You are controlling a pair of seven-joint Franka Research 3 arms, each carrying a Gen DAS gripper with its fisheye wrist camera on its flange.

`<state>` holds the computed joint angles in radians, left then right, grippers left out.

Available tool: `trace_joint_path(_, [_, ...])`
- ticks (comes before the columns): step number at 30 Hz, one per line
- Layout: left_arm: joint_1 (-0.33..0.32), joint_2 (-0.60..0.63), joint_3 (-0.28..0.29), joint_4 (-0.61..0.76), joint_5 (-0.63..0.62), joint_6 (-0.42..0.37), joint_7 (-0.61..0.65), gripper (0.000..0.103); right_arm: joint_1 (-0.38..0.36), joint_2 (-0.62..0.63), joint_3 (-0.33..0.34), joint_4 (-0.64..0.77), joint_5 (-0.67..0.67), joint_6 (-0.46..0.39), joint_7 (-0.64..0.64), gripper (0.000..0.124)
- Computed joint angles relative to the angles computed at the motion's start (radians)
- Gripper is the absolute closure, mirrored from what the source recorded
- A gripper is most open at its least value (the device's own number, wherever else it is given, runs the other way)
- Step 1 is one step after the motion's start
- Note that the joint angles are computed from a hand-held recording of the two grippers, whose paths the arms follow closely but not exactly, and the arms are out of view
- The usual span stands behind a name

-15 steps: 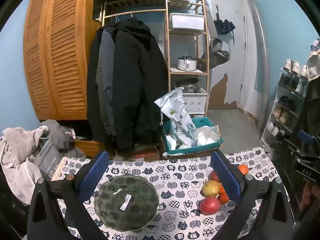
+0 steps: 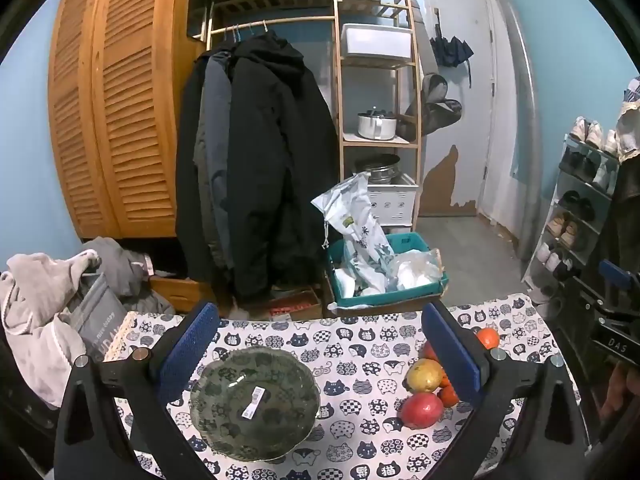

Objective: Organize fruits

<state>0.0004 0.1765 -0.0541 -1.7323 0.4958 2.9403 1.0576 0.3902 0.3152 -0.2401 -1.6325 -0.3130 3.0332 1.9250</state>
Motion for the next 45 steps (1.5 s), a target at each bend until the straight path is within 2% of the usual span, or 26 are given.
trace_joint_path(6, [-0.009,0.003,0.004,-0.001,0.022,0.0,-0.026,0.0,0.003,-0.001,-0.002,-0.001,-0.004,-0.001,0.003,0.033])
trace_joint_path(25, [0.014,0.0,-0.019,-0.019,-0.058,0.015,0.048,0.0,-0.002,0.001,0.002,0.0,-0.002,0.0,-0.001,0.033])
trace_joint_path(45, [0.005,-0.001,-0.011,-0.022,-0.061,0.015,0.048,0.0,-0.001,0.0,0.002,-0.002,0.013,0.0,-0.016,0.033])
